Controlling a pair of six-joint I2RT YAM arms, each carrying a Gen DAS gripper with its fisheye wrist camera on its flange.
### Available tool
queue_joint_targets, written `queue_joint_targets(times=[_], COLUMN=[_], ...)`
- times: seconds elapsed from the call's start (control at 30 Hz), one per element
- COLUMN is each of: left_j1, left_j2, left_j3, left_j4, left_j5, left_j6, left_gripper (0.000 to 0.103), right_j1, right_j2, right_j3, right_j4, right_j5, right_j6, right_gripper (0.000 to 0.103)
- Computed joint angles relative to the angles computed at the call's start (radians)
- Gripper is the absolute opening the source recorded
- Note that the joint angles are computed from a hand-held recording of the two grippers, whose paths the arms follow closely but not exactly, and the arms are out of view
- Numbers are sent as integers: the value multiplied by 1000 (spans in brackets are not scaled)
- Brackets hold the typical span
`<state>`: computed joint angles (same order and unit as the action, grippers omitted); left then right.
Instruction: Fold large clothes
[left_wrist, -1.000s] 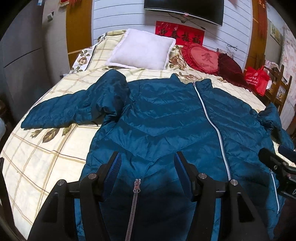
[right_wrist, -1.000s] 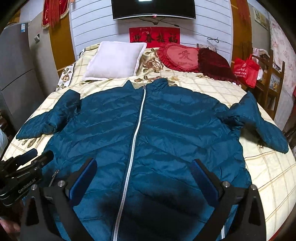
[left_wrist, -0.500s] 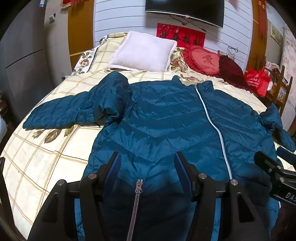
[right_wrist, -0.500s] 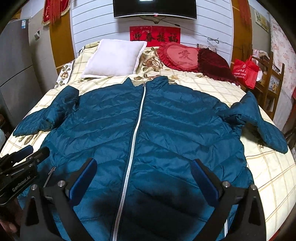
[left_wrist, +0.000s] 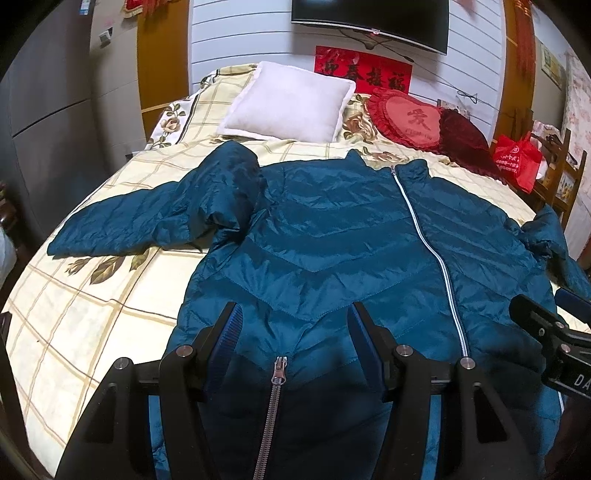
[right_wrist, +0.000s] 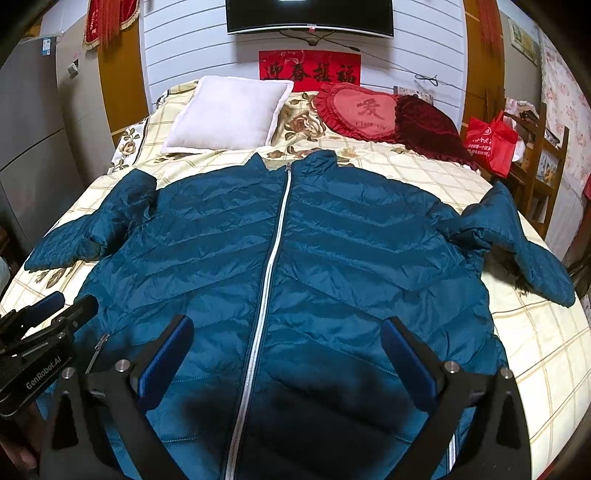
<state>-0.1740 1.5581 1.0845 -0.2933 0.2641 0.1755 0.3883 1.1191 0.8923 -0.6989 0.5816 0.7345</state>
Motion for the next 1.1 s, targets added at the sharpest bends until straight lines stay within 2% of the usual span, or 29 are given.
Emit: queue_joint_targets(times=[0.17, 0.2, 0.37, 0.63, 1.1], left_j1=[1, 2, 10, 14, 11], left_j2=[-5, -5, -4, 9, 7], left_j3=[-5, -5, -4, 7, -6], left_j4=[11, 11, 13, 1, 6], left_j5=[-7, -6, -3, -2, -3], left_j6=[4, 4, 2, 7, 13], left_gripper=[47, 47, 47, 47, 47], right_j1=[-22, -29, -55, -92, -102], right_j2=[-1, 21, 17, -15, -44], right_j3=[3, 37, 11, -40, -79], right_j4=[25, -33, 52, 77, 81], right_j5=[-21, -32, -51, -101, -102], right_j6=[0, 10, -33, -55, -101], right_gripper=[103, 103, 103, 103, 103])
